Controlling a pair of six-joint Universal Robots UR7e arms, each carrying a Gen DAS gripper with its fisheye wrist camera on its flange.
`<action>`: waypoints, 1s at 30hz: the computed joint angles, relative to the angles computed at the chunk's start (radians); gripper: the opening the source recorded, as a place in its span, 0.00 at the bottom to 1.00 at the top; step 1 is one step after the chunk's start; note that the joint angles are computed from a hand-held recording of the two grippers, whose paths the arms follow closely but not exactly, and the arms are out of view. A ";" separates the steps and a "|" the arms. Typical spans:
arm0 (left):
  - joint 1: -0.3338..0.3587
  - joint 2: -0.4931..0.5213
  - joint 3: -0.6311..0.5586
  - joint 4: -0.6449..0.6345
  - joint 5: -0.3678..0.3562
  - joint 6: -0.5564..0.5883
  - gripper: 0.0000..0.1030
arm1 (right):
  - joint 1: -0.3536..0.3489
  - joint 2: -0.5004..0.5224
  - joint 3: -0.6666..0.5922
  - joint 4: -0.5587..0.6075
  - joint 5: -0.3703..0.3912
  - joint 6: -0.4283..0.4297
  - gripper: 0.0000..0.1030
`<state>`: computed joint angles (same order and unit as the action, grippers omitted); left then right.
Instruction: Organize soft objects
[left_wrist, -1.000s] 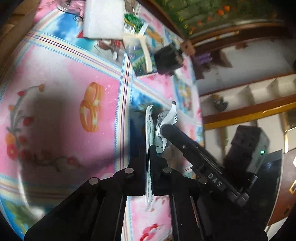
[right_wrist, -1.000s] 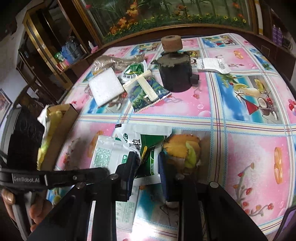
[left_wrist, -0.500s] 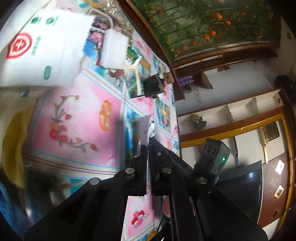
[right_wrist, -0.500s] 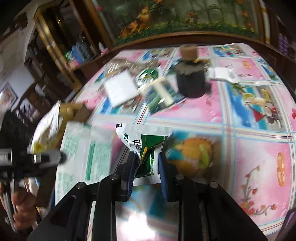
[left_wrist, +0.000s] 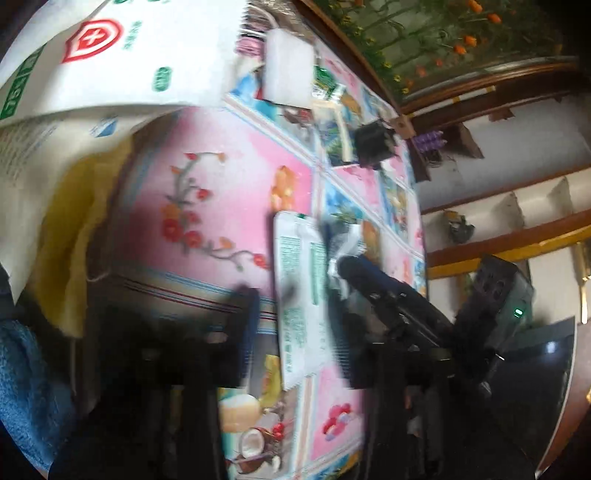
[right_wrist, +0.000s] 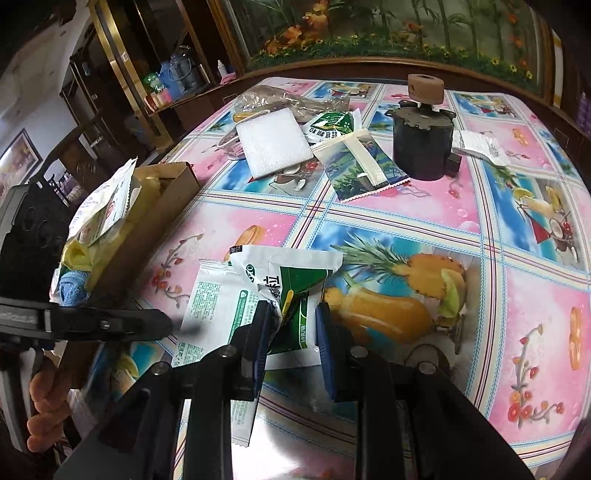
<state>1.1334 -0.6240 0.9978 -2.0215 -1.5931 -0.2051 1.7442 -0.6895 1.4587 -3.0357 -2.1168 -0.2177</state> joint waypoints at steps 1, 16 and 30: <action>0.002 0.008 -0.008 0.000 -0.013 0.000 0.39 | 0.001 0.000 0.000 0.001 -0.002 -0.001 0.23; 0.010 -0.030 0.083 -0.111 -0.147 -0.028 0.01 | -0.003 -0.016 0.028 -0.048 0.038 0.006 0.23; 0.064 -0.387 0.320 -0.318 -0.019 0.036 0.01 | 0.146 0.085 -0.097 0.003 0.149 -0.083 0.23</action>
